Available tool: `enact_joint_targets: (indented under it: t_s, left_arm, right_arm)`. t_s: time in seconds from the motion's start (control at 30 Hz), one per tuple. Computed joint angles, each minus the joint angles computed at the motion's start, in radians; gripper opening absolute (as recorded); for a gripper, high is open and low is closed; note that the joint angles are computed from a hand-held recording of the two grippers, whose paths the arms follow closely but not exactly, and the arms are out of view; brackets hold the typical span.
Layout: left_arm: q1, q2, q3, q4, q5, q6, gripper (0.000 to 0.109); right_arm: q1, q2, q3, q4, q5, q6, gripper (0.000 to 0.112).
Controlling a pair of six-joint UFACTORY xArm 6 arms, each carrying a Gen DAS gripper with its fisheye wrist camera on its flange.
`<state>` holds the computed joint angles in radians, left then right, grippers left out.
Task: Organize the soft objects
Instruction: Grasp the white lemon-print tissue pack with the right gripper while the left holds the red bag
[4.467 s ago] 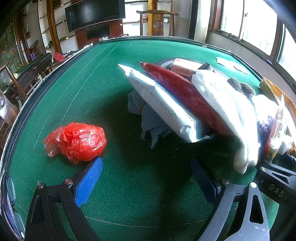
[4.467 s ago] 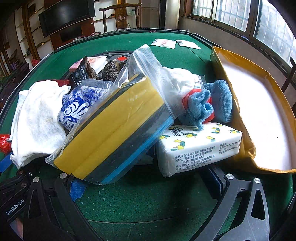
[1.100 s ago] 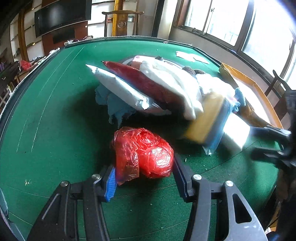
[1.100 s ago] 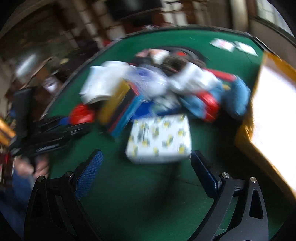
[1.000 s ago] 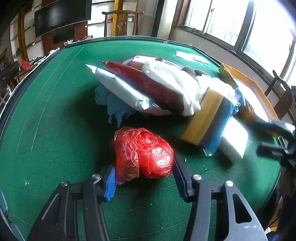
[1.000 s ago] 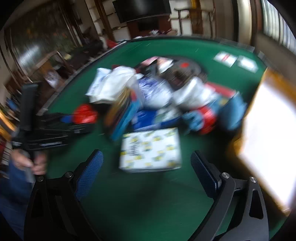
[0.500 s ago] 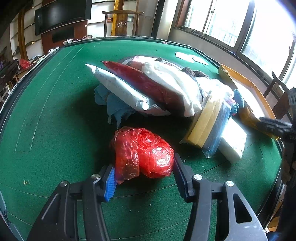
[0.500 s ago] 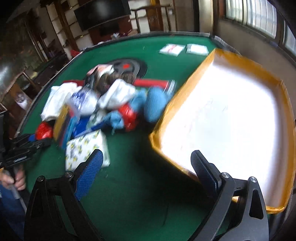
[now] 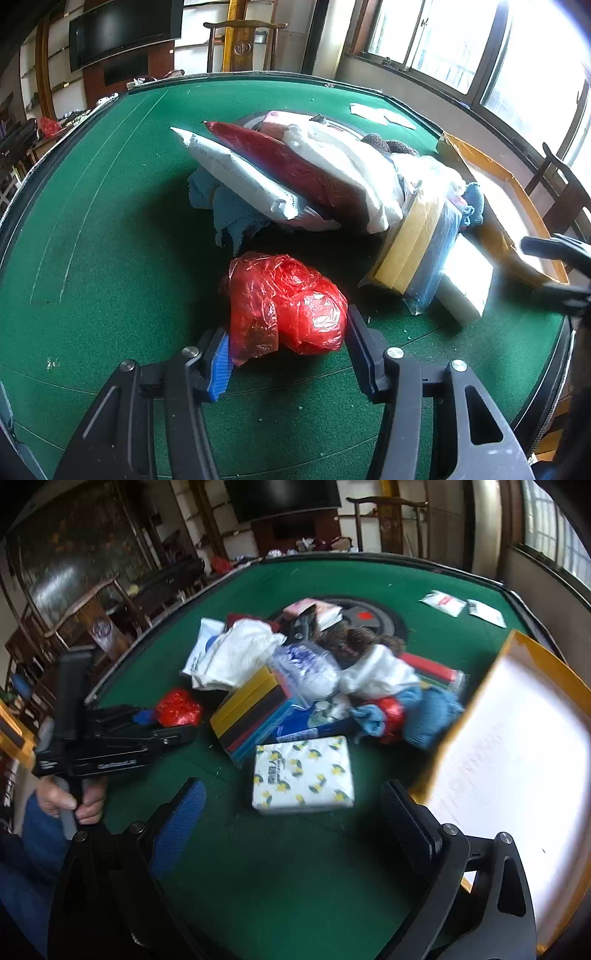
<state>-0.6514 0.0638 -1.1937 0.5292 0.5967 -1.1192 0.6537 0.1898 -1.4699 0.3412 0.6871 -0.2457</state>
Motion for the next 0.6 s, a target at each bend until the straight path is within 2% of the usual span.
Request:
enact_joint_targets:
  t_s: [0.07,0.13,0.17,0.2,0.27,0.33,0.4,0.43,0.5,0.6]
  left_arm:
    - [0.002,-0.002,0.003,-0.003,-0.006,0.000,0.054]
    - [0.004,-0.007,0.012,-0.003,-0.013,-0.002,0.054]
    - [0.004,-0.008,0.015,-0.004,-0.016,-0.004,0.054]
    - [0.005,-0.009,0.017,-0.004,-0.018,-0.003,0.054]
    - [0.007,-0.010,0.019,-0.006,-0.019,0.001,0.054]
    - [0.006,-0.010,0.017,-0.007,-0.017,0.005,0.055]
    - [0.007,-0.009,0.016,-0.011,-0.018,0.009,0.056]
    - [0.007,-0.009,0.016,-0.011,-0.019,0.009,0.056]
    - [0.007,-0.008,0.015,-0.011,-0.019,0.009,0.056]
    - [0.007,-0.008,0.015,-0.011,-0.018,0.009,0.056]
  right_arm:
    - [0.010,0.083,-0.075,-0.093,0.014,0.083,0.097]
    - [0.008,0.137,-0.121,-0.102,0.020,0.110,0.097]
    - [0.012,0.136,-0.111,-0.123,-0.011,0.119,0.097]
    - [0.012,0.134,-0.111,-0.102,0.000,0.098,0.097]
    - [0.007,0.121,-0.112,0.001,0.072,0.022,0.097]
    - [0.016,0.102,-0.104,0.004,0.135,-0.019,0.097]
    - [0.018,0.085,-0.115,0.106,0.272,-0.133,0.097]
    - [0.021,0.054,-0.092,0.163,0.298,-0.206,0.097]
    - [0.029,0.016,-0.056,0.159,0.265,-0.250,0.097]
    - [0.049,0.009,-0.039,0.002,0.174,-0.200,0.097]
